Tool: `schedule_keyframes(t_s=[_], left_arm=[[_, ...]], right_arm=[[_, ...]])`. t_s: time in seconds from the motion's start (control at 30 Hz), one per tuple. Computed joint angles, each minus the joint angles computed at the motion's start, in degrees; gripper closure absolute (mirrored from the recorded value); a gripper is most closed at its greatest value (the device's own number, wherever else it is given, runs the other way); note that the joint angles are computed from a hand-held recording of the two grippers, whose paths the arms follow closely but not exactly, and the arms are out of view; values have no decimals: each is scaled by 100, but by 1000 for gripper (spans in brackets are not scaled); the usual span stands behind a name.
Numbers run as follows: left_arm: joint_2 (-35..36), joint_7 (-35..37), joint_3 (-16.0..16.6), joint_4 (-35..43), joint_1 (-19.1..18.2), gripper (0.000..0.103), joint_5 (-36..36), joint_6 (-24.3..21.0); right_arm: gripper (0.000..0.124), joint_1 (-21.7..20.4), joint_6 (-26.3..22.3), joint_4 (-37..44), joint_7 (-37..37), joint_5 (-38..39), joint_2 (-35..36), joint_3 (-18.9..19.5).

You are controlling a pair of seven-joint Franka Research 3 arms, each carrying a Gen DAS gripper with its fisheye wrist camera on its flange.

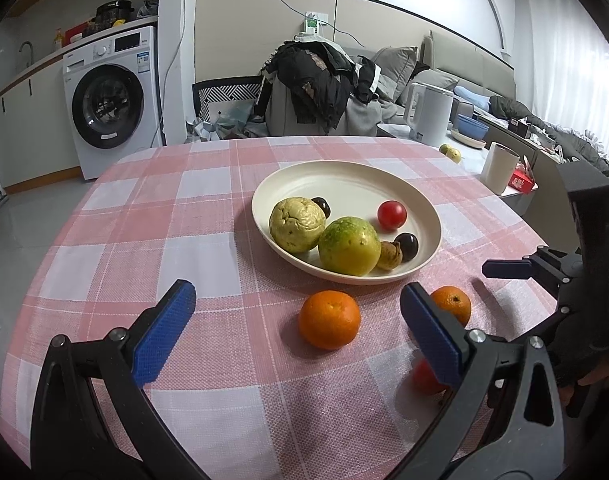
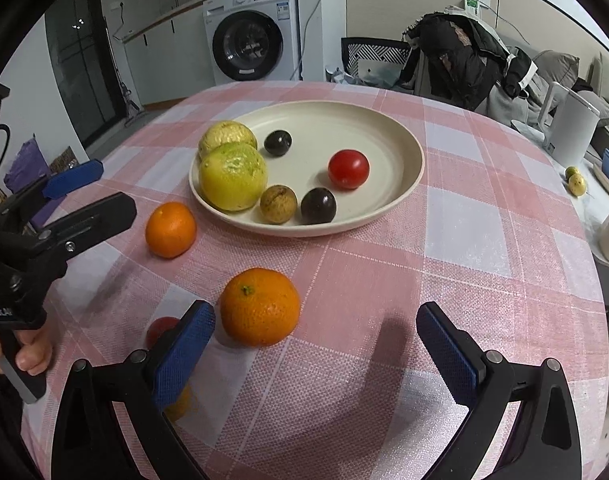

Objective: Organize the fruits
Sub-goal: 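Withdraw both open tools from the plate toward the two oranges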

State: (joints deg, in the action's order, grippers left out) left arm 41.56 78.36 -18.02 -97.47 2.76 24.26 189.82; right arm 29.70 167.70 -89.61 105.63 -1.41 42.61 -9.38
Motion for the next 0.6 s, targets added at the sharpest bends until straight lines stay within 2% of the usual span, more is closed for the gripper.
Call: schedule_keyframes(t_s=[0.23,0.43,0.6], left_arm=[[112,146,-130,211,31,1,-53,-409],[369,686,-398,669,72,1,-382,-1266],[600,1078,-374,1139,-93,1,-763,-1946]], right_arm=[[21,-4,-292,247,49,-89,134,-19],[21,-136,-415,332,78,-39,182,104],[21,-132,-445,339,107,-78,191,98]])
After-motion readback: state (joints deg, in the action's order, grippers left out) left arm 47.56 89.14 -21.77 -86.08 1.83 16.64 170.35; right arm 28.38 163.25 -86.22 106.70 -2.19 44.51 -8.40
